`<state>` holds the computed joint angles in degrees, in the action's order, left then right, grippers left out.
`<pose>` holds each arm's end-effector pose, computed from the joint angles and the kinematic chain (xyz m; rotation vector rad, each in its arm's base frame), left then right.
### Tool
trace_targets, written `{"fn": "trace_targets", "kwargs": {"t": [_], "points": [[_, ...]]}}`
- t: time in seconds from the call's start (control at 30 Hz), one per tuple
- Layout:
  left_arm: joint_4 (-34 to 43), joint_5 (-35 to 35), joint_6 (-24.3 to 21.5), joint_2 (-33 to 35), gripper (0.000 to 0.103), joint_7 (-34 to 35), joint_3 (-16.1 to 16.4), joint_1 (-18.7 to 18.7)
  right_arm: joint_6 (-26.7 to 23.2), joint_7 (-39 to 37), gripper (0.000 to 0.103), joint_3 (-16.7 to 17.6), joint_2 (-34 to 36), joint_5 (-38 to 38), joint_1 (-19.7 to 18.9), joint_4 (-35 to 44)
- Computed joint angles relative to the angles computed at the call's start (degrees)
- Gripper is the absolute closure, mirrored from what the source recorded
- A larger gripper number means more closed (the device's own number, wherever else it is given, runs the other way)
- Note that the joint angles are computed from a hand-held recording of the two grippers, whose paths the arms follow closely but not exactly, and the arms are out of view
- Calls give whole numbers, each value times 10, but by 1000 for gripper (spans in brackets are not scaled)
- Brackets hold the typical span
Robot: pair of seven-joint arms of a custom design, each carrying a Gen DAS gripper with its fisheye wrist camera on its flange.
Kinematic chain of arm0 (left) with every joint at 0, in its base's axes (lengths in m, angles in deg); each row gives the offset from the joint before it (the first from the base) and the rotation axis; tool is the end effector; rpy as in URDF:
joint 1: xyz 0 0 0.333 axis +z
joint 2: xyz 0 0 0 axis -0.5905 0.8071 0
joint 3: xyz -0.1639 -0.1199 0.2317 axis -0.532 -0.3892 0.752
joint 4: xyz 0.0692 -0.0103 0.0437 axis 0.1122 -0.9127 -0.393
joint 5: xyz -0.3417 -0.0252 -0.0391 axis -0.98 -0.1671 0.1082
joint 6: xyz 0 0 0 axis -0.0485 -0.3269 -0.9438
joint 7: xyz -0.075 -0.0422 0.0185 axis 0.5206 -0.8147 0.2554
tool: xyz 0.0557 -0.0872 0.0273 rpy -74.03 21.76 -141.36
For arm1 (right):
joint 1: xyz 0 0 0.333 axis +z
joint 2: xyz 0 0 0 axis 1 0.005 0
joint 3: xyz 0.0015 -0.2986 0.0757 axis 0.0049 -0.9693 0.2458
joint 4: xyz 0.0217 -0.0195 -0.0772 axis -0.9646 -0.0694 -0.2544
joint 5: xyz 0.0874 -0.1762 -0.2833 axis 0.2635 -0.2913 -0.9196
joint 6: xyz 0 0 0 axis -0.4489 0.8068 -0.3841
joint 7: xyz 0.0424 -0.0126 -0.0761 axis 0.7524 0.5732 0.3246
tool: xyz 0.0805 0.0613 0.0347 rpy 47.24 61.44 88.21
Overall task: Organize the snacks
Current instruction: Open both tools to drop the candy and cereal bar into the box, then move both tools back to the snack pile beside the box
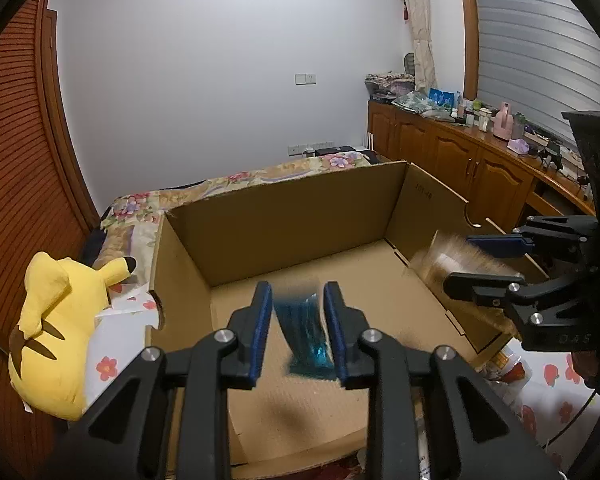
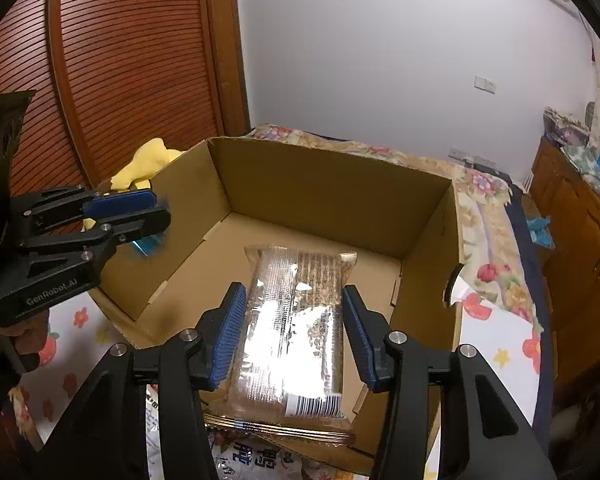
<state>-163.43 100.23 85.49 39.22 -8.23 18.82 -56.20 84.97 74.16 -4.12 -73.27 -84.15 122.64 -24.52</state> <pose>0.4115 -0.3568 0.5528 -1.4563 1.8922 -0.9309 0.4010 0.4084 0.5639 -2.0595 1.1482 -0.4705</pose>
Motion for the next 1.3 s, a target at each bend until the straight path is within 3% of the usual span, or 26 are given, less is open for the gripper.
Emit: {"fn": "trace_targets", "kwargs": {"t": [0.13,0.4,0.63,0.97,1.17,1.3], "points": [[2,9,-10,2,67,-7,-2,-2,-4,5,49,0,-6,-4,0,-3],[-28,22,-5,-33,63,-34,-11,-2,-7,30,48,11,-54,-20,-9,-36],[-97,31,-3,-115,57,-76,-55,6,-15,83,47,49,-145,-51,-32,-110],[-191,-12,2,-205,55,-114,-121,21,-2,151,40,108,-249,-47,-61,-225],[-214,-32,-2,-212,52,-131,-159,27,5,168,39,125,-282,-25,-61,-271],[-213,-33,-2,-188,52,-139,-167,25,9,167,39,130,-288,-15,-61,-288]]}}
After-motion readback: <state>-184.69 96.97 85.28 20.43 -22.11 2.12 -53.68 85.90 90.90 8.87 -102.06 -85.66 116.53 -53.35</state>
